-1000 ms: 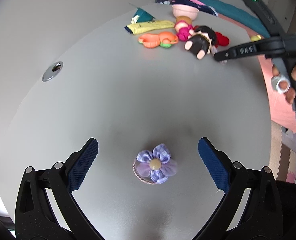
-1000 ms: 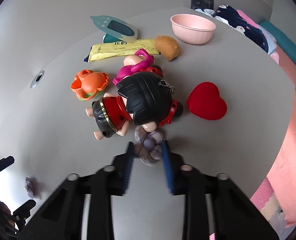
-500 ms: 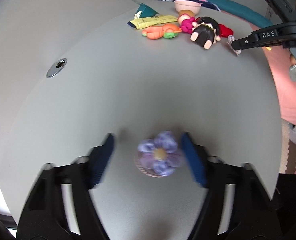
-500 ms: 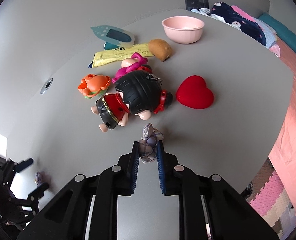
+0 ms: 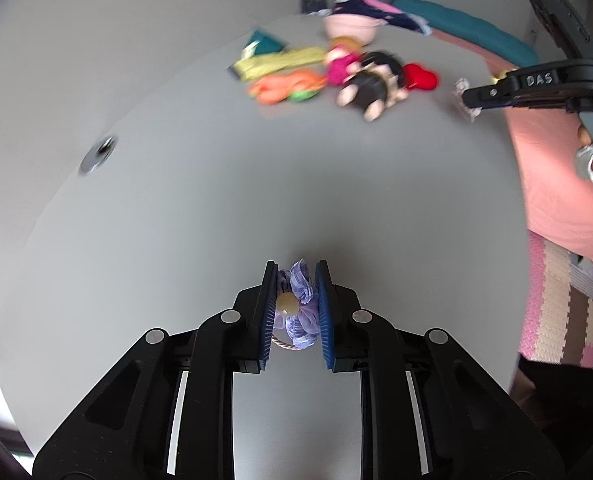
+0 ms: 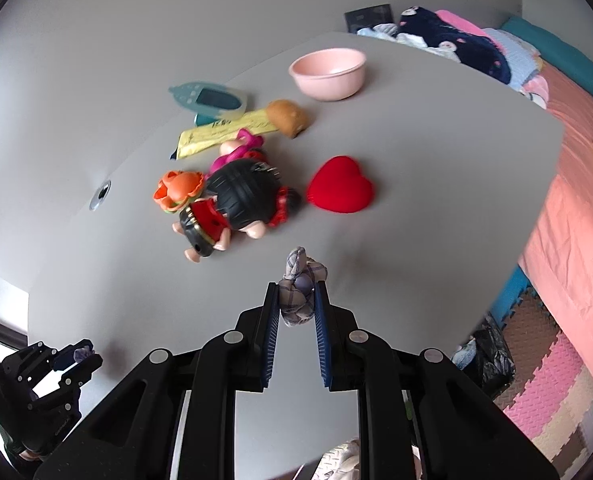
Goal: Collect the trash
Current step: 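Carry the clip and bundle to the trash bag and release both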
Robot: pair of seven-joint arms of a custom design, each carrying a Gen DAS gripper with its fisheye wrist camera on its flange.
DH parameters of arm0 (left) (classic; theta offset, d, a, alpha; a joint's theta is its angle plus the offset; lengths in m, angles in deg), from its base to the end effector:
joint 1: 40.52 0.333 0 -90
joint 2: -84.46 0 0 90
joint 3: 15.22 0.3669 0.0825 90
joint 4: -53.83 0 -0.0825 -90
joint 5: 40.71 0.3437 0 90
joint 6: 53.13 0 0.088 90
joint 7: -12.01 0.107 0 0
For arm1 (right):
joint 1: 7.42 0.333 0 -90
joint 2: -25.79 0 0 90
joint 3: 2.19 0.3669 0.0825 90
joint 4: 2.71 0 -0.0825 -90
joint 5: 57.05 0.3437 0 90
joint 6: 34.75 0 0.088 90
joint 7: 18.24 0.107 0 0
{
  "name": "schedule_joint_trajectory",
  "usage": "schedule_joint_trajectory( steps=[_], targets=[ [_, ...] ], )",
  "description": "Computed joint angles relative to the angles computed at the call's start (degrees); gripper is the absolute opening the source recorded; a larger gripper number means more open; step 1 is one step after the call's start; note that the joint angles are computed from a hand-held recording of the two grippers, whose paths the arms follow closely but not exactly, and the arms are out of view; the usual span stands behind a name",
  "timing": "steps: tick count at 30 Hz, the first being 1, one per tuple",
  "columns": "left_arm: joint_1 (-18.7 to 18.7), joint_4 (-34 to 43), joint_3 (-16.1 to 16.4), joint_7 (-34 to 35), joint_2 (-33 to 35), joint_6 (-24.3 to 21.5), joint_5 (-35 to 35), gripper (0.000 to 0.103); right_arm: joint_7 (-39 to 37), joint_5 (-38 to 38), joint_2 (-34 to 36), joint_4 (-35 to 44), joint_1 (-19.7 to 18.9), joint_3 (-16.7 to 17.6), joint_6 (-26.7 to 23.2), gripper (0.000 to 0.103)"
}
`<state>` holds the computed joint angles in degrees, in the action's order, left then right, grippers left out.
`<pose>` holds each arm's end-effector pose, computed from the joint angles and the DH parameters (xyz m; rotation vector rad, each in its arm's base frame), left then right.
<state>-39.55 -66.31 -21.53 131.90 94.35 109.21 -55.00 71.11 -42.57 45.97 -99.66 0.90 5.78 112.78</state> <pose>0.5899 -0.0387 0.4781 -1.4973 2.2385 -0.6034 0.6547 0.1717 0.5191 -1.9071 1.7302 -0.1757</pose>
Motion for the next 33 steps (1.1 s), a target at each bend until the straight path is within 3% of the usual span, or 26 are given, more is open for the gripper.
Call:
schedule_joint_trajectory(
  steps=[9, 16, 24, 33],
  targets=[
    [-3.96, 5.87, -4.40, 5.69, 2.50, -2.33, -1.41, 0.019, 1.10, 1.14, -5.86, -7.73, -2.95, -2.70, 3.61, 0.019],
    [-7.76, 13.25, -7.79, 9.24, 6.58, -7.53, -4.89, 0.019, 3.29, -0.04, -9.79, -13.40, -5.52, -5.97, 5.73, 0.019],
    [-14.32, 23.86, -8.14, 7.68, 13.81, -14.47, -0.94, 0.020, 6.49, -0.25, -11.64, -18.63, -8.68, -8.62, 6.81, 0.019],
    [-17.23, 29.35, -8.56, 7.94, 18.62, -18.65, 0.90, 0.020, 9.81, -1.53, -10.92, -20.89, -10.72, -9.67, 6.18, 0.019]
  ],
)
